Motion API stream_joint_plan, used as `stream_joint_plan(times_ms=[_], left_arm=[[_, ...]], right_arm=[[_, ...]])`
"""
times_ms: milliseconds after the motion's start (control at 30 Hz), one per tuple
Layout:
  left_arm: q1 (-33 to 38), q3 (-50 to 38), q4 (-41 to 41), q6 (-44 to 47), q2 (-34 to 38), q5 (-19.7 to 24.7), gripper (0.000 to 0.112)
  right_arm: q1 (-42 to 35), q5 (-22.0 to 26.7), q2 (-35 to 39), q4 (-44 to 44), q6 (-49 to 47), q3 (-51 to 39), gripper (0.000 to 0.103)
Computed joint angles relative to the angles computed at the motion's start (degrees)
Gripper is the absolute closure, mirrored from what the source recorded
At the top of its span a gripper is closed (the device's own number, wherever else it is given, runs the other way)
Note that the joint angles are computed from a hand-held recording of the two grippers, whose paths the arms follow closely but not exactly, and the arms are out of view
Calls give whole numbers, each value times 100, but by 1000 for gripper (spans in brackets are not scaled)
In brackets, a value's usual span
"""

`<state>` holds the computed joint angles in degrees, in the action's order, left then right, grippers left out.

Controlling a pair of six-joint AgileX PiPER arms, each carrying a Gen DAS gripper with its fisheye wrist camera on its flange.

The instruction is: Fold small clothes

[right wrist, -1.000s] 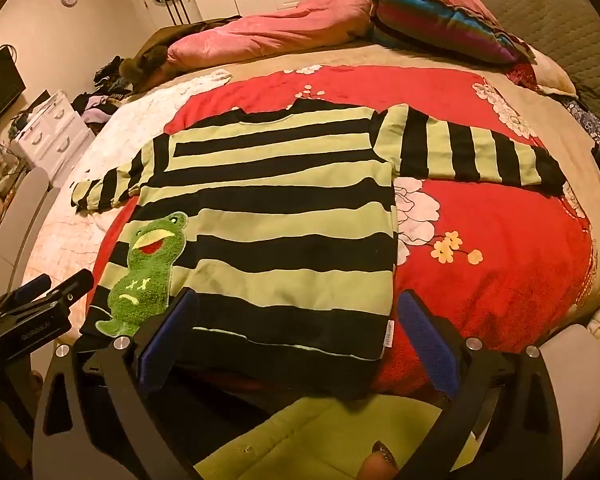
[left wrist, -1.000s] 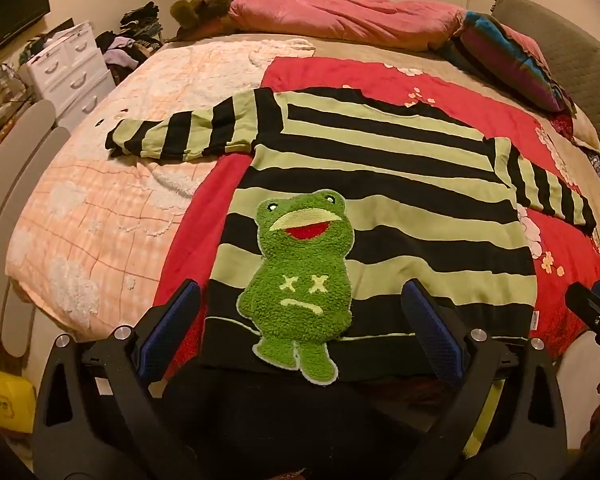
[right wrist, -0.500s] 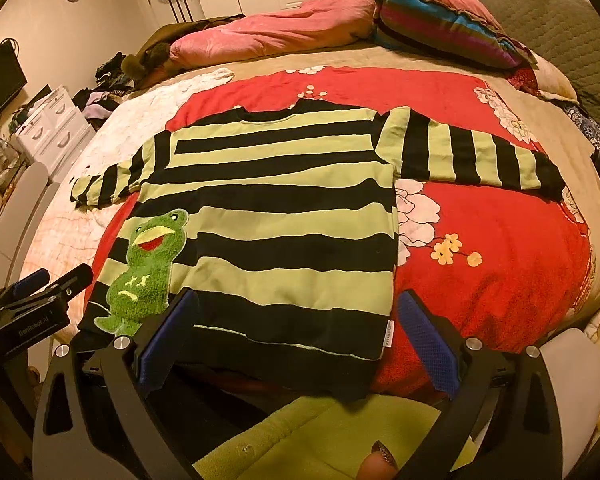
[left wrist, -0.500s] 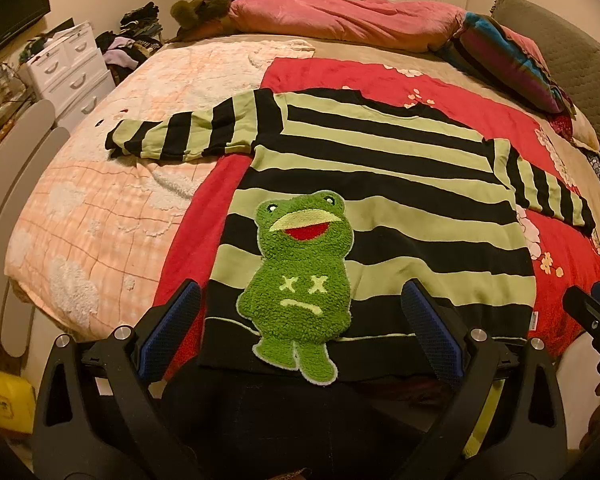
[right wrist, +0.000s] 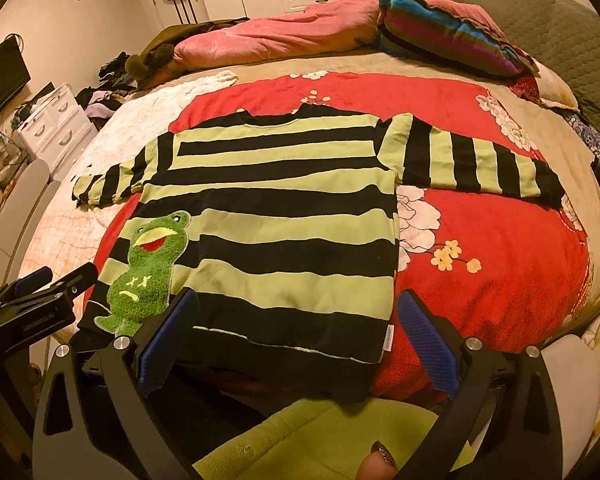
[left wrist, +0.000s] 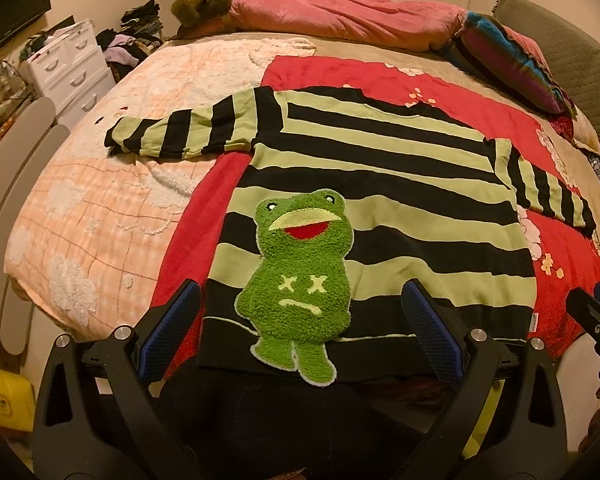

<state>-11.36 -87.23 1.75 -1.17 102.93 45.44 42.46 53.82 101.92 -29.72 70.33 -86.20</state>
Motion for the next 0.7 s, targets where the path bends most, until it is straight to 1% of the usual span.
stream_joint_plan(times_ms=[700], left_arm=[[-115, -53, 83, -128, 116, -4, 18]], right_arm=[[-1, -65, 9, -34, 9, 36, 4]])
